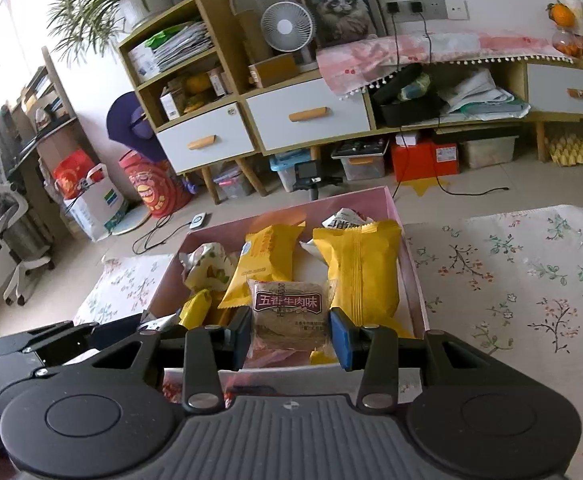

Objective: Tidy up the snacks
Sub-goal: 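Carry both packets into the pink box and open both grippers, then move both grippers back toward the remaining snacks on the table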

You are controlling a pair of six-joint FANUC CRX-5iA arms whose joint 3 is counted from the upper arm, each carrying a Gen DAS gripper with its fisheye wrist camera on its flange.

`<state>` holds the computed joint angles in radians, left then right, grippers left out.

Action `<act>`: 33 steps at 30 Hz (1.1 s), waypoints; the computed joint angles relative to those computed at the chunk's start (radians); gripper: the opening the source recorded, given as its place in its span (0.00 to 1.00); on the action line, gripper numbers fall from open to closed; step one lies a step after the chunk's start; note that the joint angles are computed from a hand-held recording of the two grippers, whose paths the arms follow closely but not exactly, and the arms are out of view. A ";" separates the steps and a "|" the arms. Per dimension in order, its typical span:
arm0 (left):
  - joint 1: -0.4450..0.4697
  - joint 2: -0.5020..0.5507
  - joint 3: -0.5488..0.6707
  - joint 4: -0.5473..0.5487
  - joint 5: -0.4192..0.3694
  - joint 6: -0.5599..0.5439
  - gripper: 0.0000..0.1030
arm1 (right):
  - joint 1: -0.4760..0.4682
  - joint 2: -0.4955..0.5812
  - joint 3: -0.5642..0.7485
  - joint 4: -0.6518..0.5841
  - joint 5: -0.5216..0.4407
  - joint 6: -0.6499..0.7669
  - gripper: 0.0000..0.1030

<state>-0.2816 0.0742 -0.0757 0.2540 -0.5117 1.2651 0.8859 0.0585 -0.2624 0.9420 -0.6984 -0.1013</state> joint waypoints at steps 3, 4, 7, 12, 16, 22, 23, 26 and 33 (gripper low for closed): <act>-0.003 0.013 0.007 -0.008 0.006 0.019 0.36 | -0.004 0.008 0.001 0.002 0.003 -0.009 0.21; -0.005 0.016 0.009 -0.015 0.008 0.028 0.36 | -0.005 0.010 0.001 0.002 0.005 -0.014 0.21; -0.009 0.023 0.015 -0.037 0.012 0.060 0.36 | -0.007 0.012 0.000 0.003 0.005 -0.021 0.21; -0.015 0.028 0.016 -0.040 0.015 0.045 0.39 | -0.008 0.012 -0.005 0.017 0.008 -0.026 0.21; -0.009 0.031 0.002 0.037 -0.001 -0.021 0.58 | -0.012 0.010 -0.009 0.027 0.018 -0.046 0.28; -0.003 0.023 0.010 0.010 -0.027 -0.001 0.67 | -0.017 -0.005 -0.022 0.070 0.020 -0.103 0.39; -0.001 0.020 0.009 0.012 -0.032 -0.001 0.69 | -0.016 -0.005 -0.021 0.068 0.014 -0.098 0.42; 0.002 0.012 0.005 0.021 -0.047 -0.009 0.70 | -0.006 -0.003 -0.011 0.053 -0.012 -0.073 0.48; 0.015 -0.022 -0.006 0.030 -0.107 0.015 0.80 | 0.022 -0.018 -0.004 0.032 -0.067 -0.024 0.63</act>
<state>-0.2662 0.0517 -0.0822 0.2837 -0.6187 1.2798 0.9075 0.0408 -0.2661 0.9741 -0.7659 -0.1257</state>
